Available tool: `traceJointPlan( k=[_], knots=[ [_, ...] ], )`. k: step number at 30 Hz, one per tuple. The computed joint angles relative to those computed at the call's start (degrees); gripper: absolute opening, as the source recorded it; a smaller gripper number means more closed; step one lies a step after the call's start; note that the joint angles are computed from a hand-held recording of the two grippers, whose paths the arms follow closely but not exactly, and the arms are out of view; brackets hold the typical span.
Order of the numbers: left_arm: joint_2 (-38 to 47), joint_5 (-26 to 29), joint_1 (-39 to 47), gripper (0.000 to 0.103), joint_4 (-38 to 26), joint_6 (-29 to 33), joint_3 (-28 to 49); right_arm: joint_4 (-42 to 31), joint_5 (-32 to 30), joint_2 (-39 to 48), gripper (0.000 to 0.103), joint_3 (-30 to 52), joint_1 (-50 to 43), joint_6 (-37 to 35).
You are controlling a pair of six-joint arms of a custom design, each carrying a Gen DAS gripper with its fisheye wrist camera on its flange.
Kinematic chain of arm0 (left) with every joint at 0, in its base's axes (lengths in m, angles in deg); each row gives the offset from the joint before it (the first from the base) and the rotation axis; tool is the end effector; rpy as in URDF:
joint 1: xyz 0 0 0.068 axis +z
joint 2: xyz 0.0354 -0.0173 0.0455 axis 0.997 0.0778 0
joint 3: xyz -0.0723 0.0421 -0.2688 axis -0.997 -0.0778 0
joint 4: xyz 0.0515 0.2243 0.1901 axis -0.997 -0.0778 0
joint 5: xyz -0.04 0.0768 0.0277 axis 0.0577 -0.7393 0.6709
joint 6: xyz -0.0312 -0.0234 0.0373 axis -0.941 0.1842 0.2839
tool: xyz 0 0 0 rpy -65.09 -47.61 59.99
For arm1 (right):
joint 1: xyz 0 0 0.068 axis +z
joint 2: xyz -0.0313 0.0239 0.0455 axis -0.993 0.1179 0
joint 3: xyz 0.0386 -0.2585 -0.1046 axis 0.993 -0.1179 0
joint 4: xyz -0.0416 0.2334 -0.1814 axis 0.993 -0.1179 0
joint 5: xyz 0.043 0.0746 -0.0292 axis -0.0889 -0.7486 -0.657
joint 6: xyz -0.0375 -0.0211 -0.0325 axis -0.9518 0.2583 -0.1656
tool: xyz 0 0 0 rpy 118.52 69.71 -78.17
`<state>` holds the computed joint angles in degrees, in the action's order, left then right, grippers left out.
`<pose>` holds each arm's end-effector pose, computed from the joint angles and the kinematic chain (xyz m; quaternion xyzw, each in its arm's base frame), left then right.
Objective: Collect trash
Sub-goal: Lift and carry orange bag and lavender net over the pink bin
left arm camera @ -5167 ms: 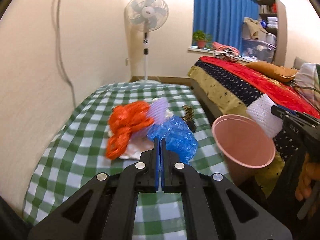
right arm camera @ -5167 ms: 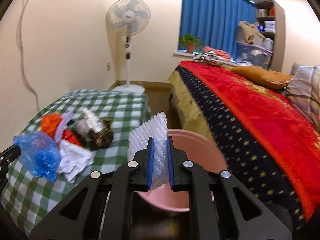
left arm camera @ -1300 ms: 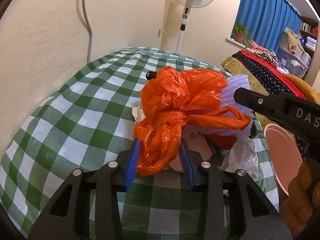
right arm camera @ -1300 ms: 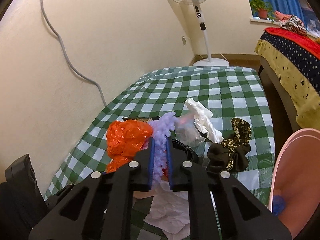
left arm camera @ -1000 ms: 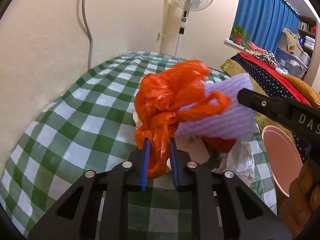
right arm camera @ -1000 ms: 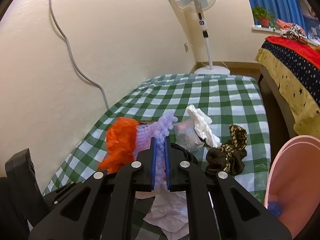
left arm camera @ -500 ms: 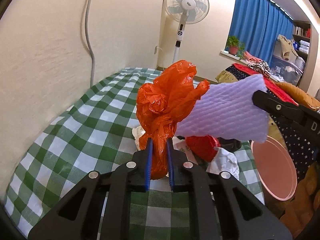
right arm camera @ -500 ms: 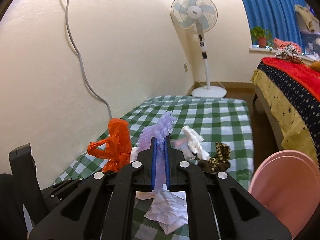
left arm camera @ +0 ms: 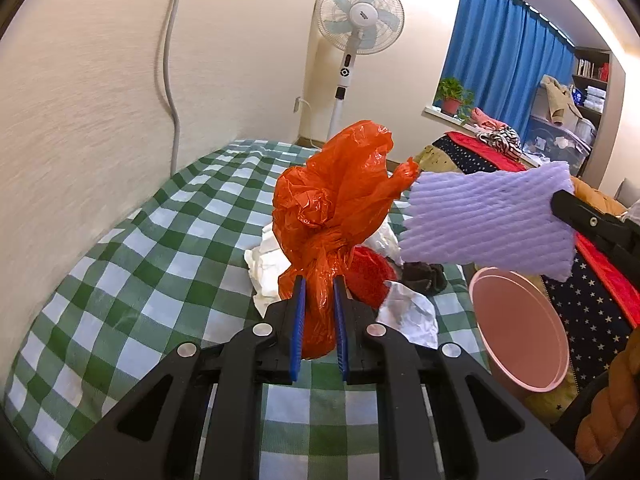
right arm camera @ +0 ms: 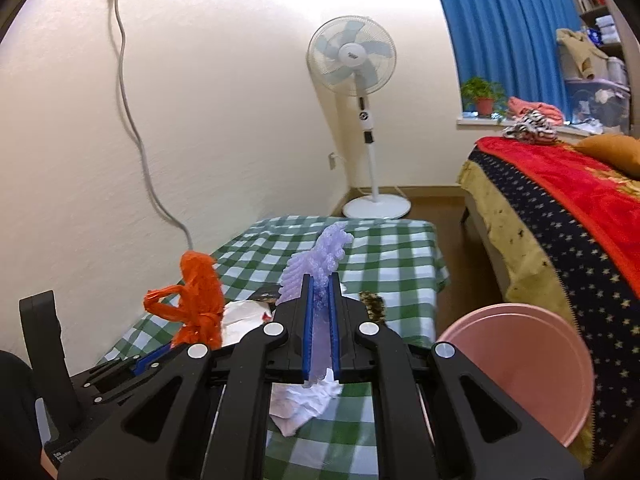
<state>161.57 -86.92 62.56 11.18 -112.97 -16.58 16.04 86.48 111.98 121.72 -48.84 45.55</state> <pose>0.2754 -0.1039 0.1392 -0.1144 0.8696 -0.0604 0.4764 0.3103 0.2055 0.2031 -0.0944 0.8277 0.1703 0.5262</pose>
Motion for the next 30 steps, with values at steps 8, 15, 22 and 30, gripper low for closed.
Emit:
traceJointPlan(
  k=[8,15,22,30],
  knots=[
    [-1.76,-0.92,-3.24,0.013,-0.86,0.26,-0.16,-5.21,3.38,-8.24,0.007,-3.23,-2.25,-1.10],
    [-2.42,-1.07,-6.18,0.013,-1.46,1.43,1.01,-10.19,3.74,-16.71,0.007,-5.30,-7.26,-3.01],
    [-0.45,-1.95,-10.53,0.013,-3.08,3.38,5.87,-11.77,1.22,-20.99,0.008,-6.73,-15.06,-4.67],
    [7.01,-1.01,-14.89,0.013,-1.51,4.15,12.94,-9.09,-0.20,-18.57,0.008,-9.76,-21.41,-0.65]
  ],
)
